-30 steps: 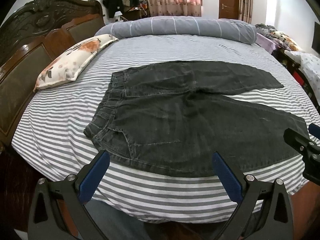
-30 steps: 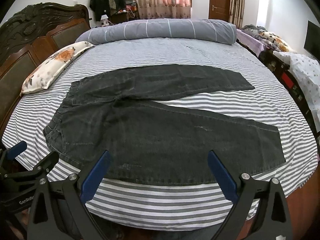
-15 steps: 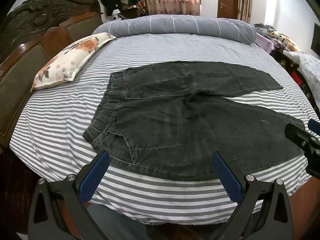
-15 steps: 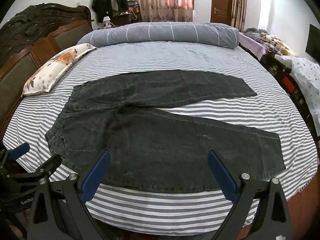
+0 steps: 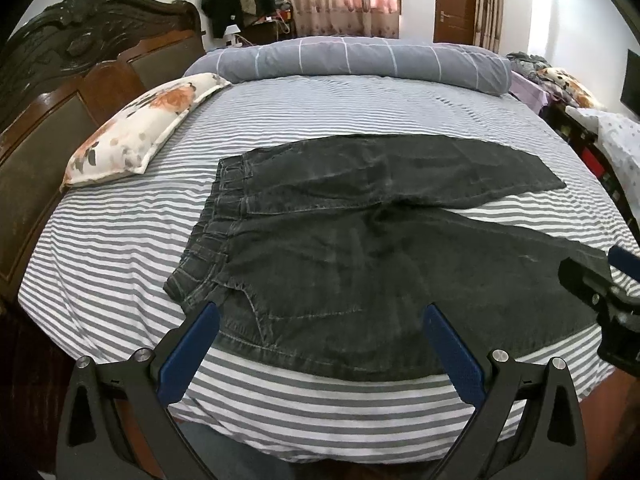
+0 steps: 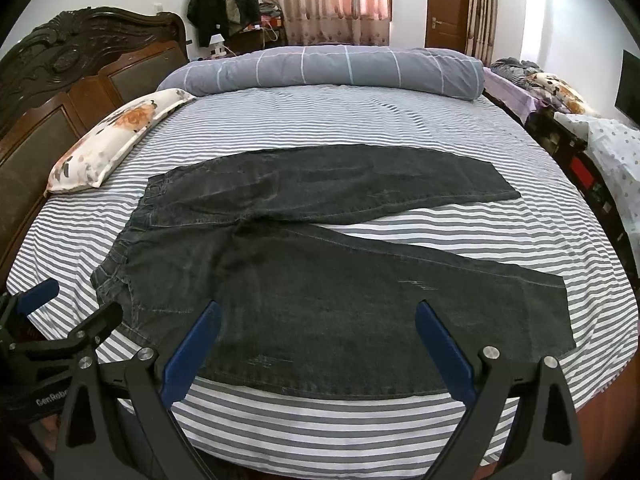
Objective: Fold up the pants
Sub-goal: 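Grasp the jeans waistband with the left tool while the right tool reaches the leg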
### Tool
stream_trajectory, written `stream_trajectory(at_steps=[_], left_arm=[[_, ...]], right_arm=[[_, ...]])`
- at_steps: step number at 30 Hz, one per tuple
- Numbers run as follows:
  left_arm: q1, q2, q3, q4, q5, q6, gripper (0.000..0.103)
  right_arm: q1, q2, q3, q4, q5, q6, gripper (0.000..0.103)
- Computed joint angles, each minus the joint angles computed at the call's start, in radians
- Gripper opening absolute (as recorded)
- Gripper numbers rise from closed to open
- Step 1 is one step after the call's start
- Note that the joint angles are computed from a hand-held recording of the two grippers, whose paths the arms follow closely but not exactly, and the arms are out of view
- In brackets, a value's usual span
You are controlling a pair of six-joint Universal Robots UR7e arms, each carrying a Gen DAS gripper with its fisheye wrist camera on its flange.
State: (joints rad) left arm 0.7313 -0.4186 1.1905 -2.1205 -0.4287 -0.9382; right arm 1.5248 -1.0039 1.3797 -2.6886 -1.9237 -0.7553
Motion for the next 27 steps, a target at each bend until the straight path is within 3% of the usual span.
stream_trajectory(at_steps=[5, 9, 14, 17, 19, 27], left_arm=[[0.031, -0.026, 0.01, -0.065, -0.019, 0.039, 0.099], [0.082, -0.063, 0.003, -0.052, -0.031, 0.026, 0.075], [0.168, -0.099, -0.018, -0.16, -0.056, 0.144, 0.065], [0.224, -0.102, -0.051, -0.289, -0.125, 0.27, 0.053], [0.272, -0.098, -0.091, -0.369, -0.211, 0.342, 0.047], [0.409, -0.008, -0.304, -0.405, -0.394, 0.435, 0.038]], right_arm=[[-0.006, 0.025, -0.032, 0.034, 0.016, -0.003, 0.096], [-0.01, 0.052, -0.058, 0.047, 0.032, -0.007, 0.096], [-0.007, 0.135, -0.154, 0.09, 0.049, -0.011, 0.096], [-0.005, 0.21, -0.249, 0.133, 0.057, 0.006, 0.096], [-0.008, 0.256, -0.315, 0.172, 0.073, 0.029, 0.096], [-0.005, 0.492, -0.628, 0.297, 0.024, 0.047, 0.094]])
